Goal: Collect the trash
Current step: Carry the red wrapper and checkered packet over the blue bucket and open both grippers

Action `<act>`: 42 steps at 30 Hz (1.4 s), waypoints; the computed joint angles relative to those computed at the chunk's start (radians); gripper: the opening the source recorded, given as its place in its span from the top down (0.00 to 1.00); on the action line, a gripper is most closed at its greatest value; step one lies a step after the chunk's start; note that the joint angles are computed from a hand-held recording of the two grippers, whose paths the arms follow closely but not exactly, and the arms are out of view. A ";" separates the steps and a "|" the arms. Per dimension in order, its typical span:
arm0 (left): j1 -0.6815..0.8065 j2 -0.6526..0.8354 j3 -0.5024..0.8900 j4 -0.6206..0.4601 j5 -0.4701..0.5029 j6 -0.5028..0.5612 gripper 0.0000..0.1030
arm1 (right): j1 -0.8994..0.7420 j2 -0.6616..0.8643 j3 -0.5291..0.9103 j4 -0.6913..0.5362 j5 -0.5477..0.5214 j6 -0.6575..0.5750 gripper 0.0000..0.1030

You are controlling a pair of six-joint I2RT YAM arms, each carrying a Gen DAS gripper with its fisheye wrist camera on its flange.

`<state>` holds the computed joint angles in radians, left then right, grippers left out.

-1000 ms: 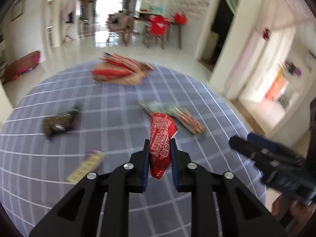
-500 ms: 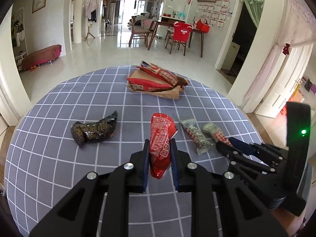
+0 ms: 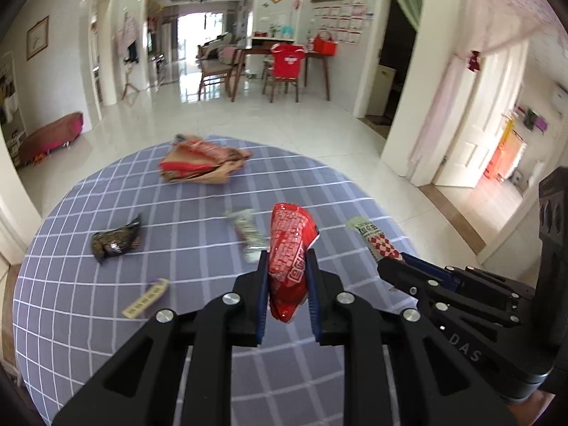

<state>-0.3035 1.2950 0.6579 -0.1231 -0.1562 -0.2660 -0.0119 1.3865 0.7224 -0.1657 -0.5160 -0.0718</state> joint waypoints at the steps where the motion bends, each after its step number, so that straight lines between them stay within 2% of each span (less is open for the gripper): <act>1: -0.044 -0.002 0.011 -0.015 -0.025 -0.015 0.82 | -0.039 -0.033 -0.016 -0.019 -0.028 -0.017 0.83; 5: -0.192 0.019 0.054 -0.049 -0.104 -0.067 0.82 | -0.185 -0.130 -0.061 -0.095 -0.138 -0.079 0.83; 9: -0.338 0.086 0.116 -0.069 -0.166 -0.119 0.82 | -0.387 -0.168 -0.074 -0.195 -0.259 -0.197 0.83; 13: -0.453 0.190 0.188 -0.064 -0.190 -0.156 0.82 | -0.625 -0.113 -0.029 -0.334 -0.370 -0.377 0.83; 18: -0.567 0.375 0.324 -0.057 -0.188 -0.183 0.82 | -0.852 0.004 0.047 -0.436 -0.427 -0.550 0.83; 26: -0.627 0.610 0.519 -0.080 -0.159 -0.195 0.82 | -0.994 0.189 0.164 -0.448 -0.429 -0.615 0.83; 36: -0.611 0.746 0.640 -0.107 -0.135 -0.182 0.82 | -1.003 0.292 0.171 -0.314 -0.418 -0.522 0.79; 37: -0.609 0.756 0.648 -0.108 -0.130 -0.181 0.82 | -1.006 0.301 0.163 -0.279 -0.419 -0.494 0.66; 38: -0.608 0.765 0.654 -0.107 -0.128 -0.182 0.82 | -1.002 0.312 0.168 -0.261 -0.410 -0.472 0.35; 39: -0.608 0.774 0.662 -0.108 -0.127 -0.182 0.82 | -1.000 0.318 0.165 -0.232 -0.393 -0.437 0.27; 42: -0.604 0.786 0.670 -0.110 -0.118 -0.179 0.82 | -1.000 0.315 0.153 -0.198 -0.384 -0.422 0.26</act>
<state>-0.9078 2.0814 1.3276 -0.2336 -0.2743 -0.4453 -1.0124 1.7012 0.8749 -0.3637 -0.8997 -0.4942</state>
